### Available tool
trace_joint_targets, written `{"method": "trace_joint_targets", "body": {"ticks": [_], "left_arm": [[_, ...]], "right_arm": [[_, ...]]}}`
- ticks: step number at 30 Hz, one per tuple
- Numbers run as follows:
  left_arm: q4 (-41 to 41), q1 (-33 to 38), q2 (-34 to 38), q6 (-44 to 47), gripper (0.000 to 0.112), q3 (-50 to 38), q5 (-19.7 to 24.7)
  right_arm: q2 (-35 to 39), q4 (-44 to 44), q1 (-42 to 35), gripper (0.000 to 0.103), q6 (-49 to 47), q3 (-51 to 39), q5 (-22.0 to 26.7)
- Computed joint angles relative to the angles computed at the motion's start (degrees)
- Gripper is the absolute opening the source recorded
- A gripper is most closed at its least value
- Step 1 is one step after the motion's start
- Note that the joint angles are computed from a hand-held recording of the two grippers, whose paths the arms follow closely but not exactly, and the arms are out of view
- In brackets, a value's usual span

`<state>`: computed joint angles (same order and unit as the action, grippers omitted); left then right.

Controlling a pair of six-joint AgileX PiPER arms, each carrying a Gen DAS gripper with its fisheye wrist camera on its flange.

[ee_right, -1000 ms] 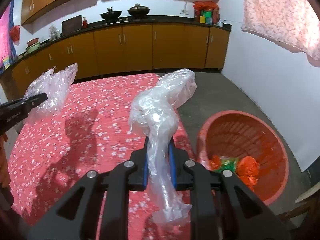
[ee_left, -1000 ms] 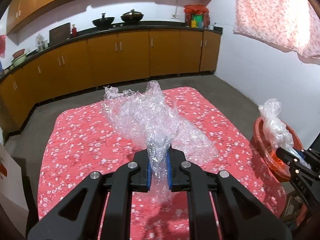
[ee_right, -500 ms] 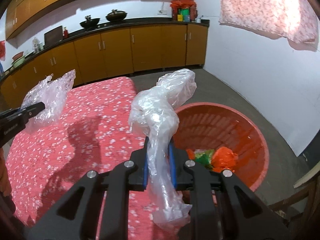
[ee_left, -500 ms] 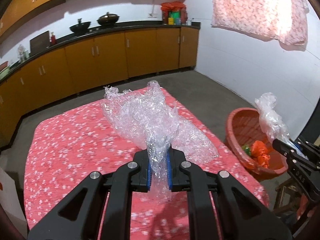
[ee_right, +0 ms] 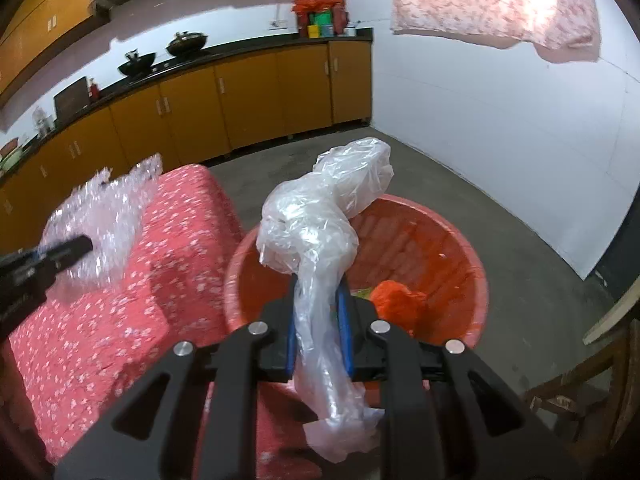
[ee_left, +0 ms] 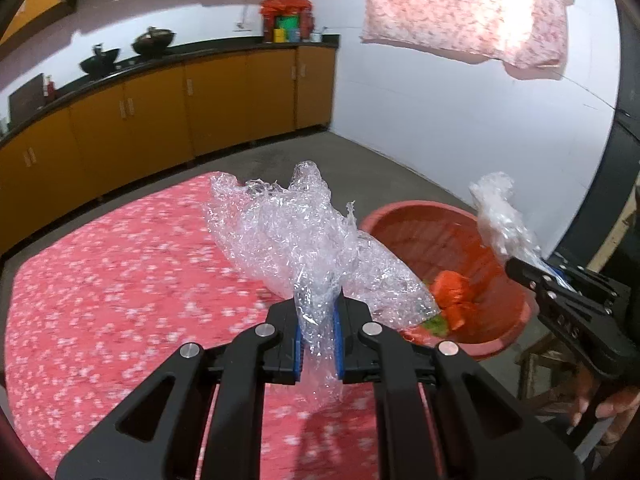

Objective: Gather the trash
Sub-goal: 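Carry both clear bags over the orange basket, then open both tools to drop the clear bags into the basket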

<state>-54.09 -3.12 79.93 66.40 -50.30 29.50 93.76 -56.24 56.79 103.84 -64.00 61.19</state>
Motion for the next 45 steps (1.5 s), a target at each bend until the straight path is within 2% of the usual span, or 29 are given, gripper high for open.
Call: {"method": "trace_joint_targets", "body": {"ticks": [11,24,38,42,45], "left_arm": [[-1.7,-11.7,4.2,-1.0,0.011,-1.1,-2.5],[-0.2,-19.6,10.9,-4.4,0.011,-6.0,-5.1],[-0.9,-20.9,15.1,-3.4,0.011,-8.8,-5.1],[0.2,-21.3,16.3,-4.8,0.012,-9.6,-5.3],[0.8,-21.1,17.1,-5.5,0.017,-10.2,-4.9]], "right_arm": [[-7.3,-2.3,-5.4,0.018,3.5,9.2,-4.5],[-10.4,-5.1,-11.3,0.018,6.6,16.0,-12.1],[-12.2,-9.4,-15.0,0.018,9.7,19.3,-17.6],[-12.7,-11.2,-14.8,0.023,12.6,20.6,-19.0],[-12.4,-11.6,-15.4,0.032,12.6,20.6,-20.4]]}}
